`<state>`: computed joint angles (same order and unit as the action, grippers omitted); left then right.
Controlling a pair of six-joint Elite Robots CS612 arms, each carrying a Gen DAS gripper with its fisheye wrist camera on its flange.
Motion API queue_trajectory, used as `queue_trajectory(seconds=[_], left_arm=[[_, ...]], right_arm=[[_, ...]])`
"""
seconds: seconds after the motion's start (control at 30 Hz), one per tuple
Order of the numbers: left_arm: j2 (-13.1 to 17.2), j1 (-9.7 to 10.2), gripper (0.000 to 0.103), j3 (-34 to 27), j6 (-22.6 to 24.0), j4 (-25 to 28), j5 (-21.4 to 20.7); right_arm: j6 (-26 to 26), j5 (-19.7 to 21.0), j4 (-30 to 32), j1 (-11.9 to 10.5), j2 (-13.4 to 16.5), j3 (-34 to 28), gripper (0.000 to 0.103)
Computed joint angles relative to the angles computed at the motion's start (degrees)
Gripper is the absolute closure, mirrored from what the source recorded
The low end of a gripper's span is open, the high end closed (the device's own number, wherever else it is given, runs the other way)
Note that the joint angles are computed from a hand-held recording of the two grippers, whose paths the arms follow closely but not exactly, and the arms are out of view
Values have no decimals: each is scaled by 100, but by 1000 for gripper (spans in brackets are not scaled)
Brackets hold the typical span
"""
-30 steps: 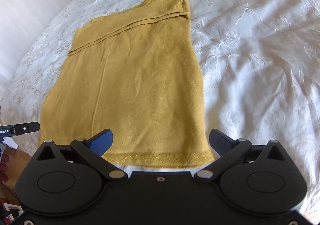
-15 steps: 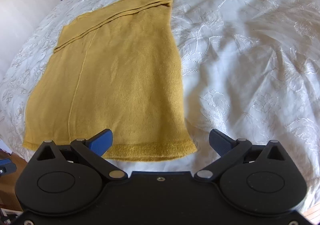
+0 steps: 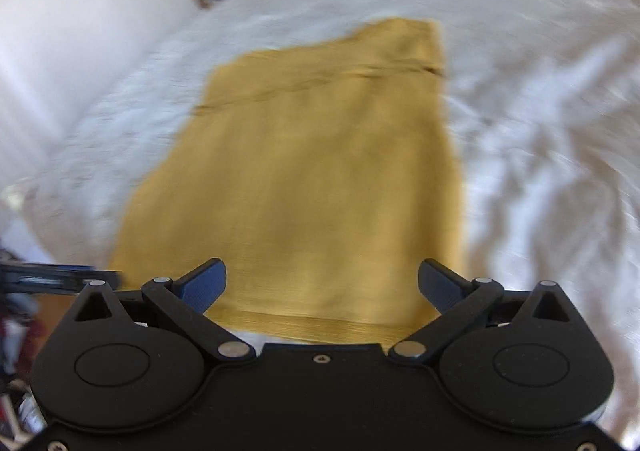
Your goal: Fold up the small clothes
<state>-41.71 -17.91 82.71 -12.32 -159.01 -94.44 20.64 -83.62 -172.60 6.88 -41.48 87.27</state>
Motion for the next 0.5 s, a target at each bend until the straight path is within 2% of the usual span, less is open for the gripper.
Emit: queue_trajectory(seconds=[0.1,0.13,0.17,0.2,0.23,0.37,0.43,0.5], left_arm=[[67,4,5,-137,22,192,5],[88,5,5,-174,20,239,7],[116,11,5,-230,21,303,-1],[140,13,5,-279,24,358,-9],[160,15,5,-317,40,404,-14],[237,13,5,-468,131,597,-24],[271,11,5,-523,119,642,-46],[310,10,5,-589,106,711,-79]], right_arm=[[153,-11,523,-108,77,-127,1],[205,39,635,-129,107,-173,6],[249,123,685,-143,137,-214,12],[261,234,672,-149,166,-245,30],[244,255,678,-132,192,-293,43],[92,444,511,-44,231,-400,57],[-248,586,489,16,221,-464,58],[-591,1047,379,28,193,-453,56]])
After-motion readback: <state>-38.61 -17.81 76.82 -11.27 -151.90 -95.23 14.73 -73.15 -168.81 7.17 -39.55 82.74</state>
